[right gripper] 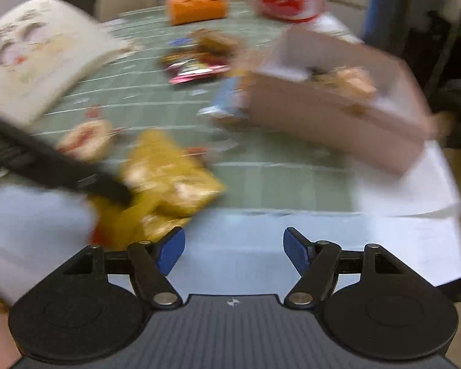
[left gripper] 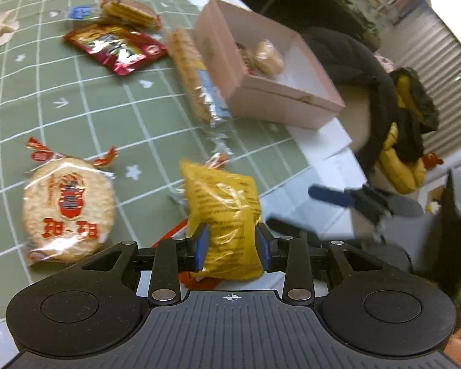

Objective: Organize snacks
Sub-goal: 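Lift the yellow bag with the right gripper while the left gripper grasps a small wrapped snack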

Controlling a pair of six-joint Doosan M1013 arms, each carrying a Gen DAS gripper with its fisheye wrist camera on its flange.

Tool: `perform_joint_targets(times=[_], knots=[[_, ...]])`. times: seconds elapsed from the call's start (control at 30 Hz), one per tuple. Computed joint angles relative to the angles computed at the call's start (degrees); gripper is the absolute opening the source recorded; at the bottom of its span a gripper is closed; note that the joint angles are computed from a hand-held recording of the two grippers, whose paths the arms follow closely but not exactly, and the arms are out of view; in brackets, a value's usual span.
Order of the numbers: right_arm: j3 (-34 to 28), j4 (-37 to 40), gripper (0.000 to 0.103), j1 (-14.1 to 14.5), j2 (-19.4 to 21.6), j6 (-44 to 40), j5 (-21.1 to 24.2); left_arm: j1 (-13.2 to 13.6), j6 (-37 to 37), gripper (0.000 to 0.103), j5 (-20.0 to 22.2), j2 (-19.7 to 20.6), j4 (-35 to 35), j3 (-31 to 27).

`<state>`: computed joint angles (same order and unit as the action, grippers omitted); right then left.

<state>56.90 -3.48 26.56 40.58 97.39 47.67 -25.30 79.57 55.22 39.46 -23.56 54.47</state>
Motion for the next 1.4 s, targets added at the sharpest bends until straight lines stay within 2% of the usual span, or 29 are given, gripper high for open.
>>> perform_joint_targets(times=[0.07,0.17,0.27,0.37,0.43,0.53,0.57,0.6,0.63,0.73,0.87,0.97,1.07,1.17,1.27,1.33,1.4], knots=[[-0.28,-2.69,0.072,-0.35,0.02,4.21,-0.05,-0.10,-0.52,0.037,-1.01,-0.37,0.85,0.49],[0.27,7.57,0.072,-2.21,-0.85,1.29,-1.30,-0.04,-4.74,0.037,-2.30,-0.92,4.71,1.19],[-0.77,18.97,0.076,-3.18,-0.36,-3.62,0.38,0.39,-11.16,0.037,-4.63,-1.75,9.05,2.30],[-3.65,24.44,0.076,-2.79,1.74,-3.25,3.57,0.24,-16.24,0.037,-4.40,-1.65,15.18,1.50],[-5.55,25.50,0.076,-2.20,3.23,-0.77,4.52,0.05,-17.82,0.037,-3.81,-1.37,17.93,0.72],[-8.13,23.66,0.074,-1.30,5.01,0.48,5.42,-0.16,-17.38,0.037,-3.91,-1.33,18.48,0.46],[-8.29,22.26,0.060,-0.97,4.98,-0.42,5.15,-0.35,-16.72,0.037,-3.88,-1.36,18.93,0.42],[-8.80,22.02,0.056,-0.95,5.12,-2.38,5.98,-0.57,-15.93,0.037,-3.80,-1.35,19.39,0.38],[-9.14,22.10,0.055,-1.01,5.20,-3.94,6.23,-0.72,-14.98,0.037,-3.52,-1.25,19.64,0.24],[-6.07,19.61,0.050,-1.43,2.99,-3.19,3.04,-1.14,-11.39,0.037,-2.55,-0.66,19.47,-0.58],[-2.00,14.85,0.048,-2.73,0.65,5.19,0.16,-1.82,-5.40,0.037,-1.60,1.14,18.67,-3.22],[-0.20,10.83,0.049,-3.32,-0.05,12.17,-0.05,-2.51,-1.10,0.037,0.62,3.53,18.22,-6.83],[1.46,7.76,0.050,-3.24,-0.79,14.50,-1.14,-3.26,3.23,0.037,3.89,6.14,18.12,-10.85],[2.58,2.54,0.060,-2.39,-1.34,15.97,-2.31,-4.20,3.98,0.037,7.04,8.48,21.09,-14.46],[3.11,-2.90,0.073,-1.42,-1.42,17.91,-2.73,-4.28,3.06,0.037,7.79,9.52,21.33,-16.13],[3.37,-1.55,0.074,-1.57,-1.44,18.09,-2.72,-4.29,2.82,0.037,8.04,9.91,21.43,-16.73],[3.85,5.18,0.077,-2.46,-1.63,16.84,-2.22,-4.38,2.70,0.036,8.96,10.29,22.17,-17.30]])
